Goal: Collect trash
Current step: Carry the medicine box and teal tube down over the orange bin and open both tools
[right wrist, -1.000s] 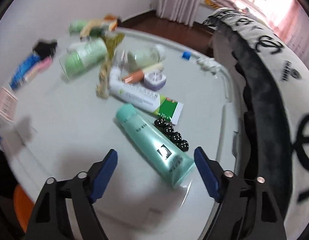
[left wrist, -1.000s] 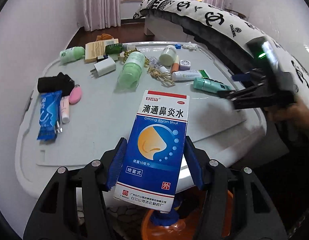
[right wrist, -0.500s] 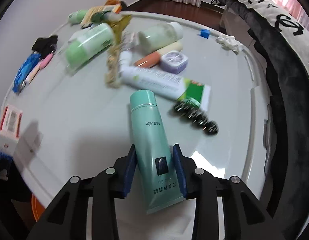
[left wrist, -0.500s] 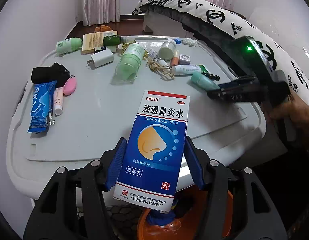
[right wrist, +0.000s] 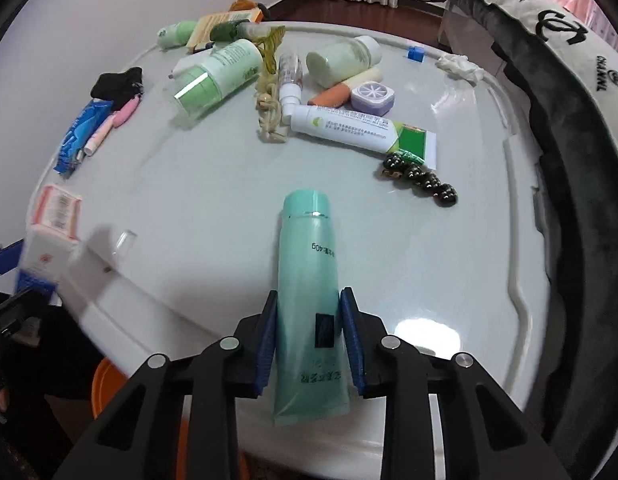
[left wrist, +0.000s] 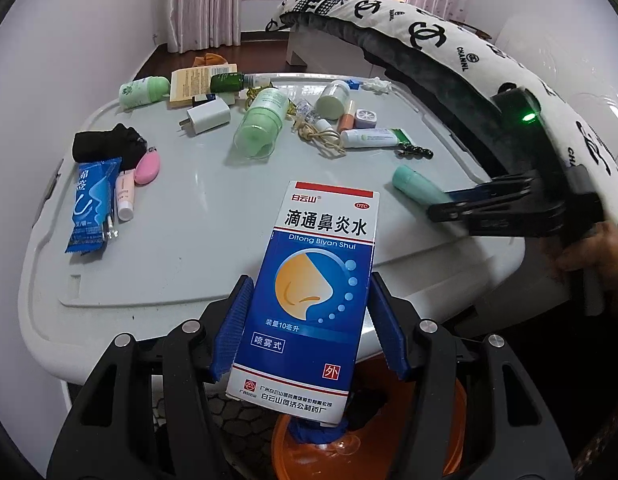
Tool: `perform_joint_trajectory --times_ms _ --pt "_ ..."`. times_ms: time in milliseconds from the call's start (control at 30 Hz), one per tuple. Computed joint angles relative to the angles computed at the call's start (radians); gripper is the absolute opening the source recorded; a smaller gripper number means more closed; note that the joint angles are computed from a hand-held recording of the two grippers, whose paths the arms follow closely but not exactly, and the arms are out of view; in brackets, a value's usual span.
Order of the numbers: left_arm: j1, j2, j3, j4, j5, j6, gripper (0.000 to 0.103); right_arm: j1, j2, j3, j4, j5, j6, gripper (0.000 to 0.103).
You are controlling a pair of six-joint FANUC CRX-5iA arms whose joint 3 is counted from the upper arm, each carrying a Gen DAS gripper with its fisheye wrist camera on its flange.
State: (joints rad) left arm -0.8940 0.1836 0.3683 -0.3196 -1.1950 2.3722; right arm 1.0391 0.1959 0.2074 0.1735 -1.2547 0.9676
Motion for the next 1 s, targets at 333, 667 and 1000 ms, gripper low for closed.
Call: perform_joint_trajectory --times_ms 333,667,1000 --pt "-0.013 -0.011 -0.009 -0.011 -0.007 0.022 0.057 0.01 0.026 -0.009 0.067 0.042 -0.056 0.031" --pt "-0.058 -0.015 0.009 0.007 -0.045 0.042 0.057 0.12 -0.191 -0.128 0.063 0.095 -0.223 0.031" --pt "-0.11 -0.017 -0.097 0.23 -0.131 0.046 0.057 0.264 -0.338 -0.301 -0.138 0.058 -0.337 0.031"
